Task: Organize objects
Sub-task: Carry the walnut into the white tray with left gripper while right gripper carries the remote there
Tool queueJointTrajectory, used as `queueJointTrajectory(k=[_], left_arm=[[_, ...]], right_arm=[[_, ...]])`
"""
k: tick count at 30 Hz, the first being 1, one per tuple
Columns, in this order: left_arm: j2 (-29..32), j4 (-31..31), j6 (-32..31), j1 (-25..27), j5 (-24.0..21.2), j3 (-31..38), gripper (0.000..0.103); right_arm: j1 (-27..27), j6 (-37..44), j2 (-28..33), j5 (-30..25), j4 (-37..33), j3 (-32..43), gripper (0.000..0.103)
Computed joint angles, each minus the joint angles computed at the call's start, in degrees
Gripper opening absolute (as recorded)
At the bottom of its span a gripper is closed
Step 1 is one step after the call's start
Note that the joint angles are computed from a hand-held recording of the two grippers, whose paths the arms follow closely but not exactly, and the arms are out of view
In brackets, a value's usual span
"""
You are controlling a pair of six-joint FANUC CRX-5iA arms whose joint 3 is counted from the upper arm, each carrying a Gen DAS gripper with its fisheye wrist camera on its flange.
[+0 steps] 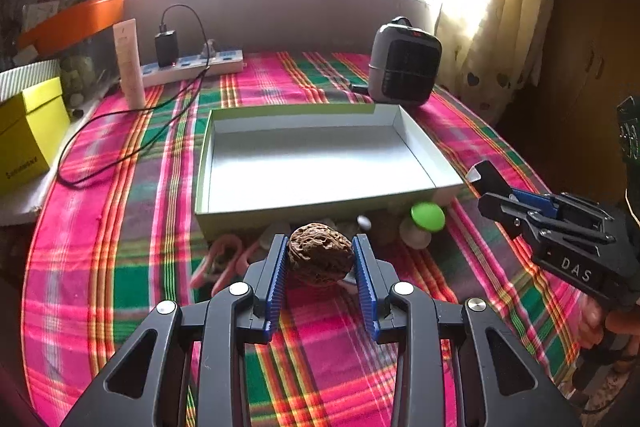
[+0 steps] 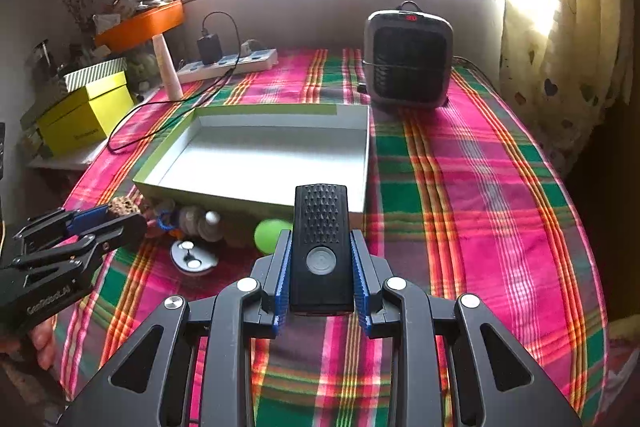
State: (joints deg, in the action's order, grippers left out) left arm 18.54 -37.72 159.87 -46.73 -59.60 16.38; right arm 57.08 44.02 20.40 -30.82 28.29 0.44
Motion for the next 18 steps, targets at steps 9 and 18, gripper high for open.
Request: queueJointTrajectory(k=[9, 18], left_arm=[[0.6, 1.9, -3.3, 3.0, 1.7, 0.7, 0.031], [1.3, 3.0, -4.9, 5.9, 3.1, 1.0, 0.031]], right_arm=[[-0.4, 6.0, 3.7, -2.0, -5.1, 6.6, 0.028], [-0.9, 12.0, 8.4, -4.9, -10.4, 14.7, 0.028]])
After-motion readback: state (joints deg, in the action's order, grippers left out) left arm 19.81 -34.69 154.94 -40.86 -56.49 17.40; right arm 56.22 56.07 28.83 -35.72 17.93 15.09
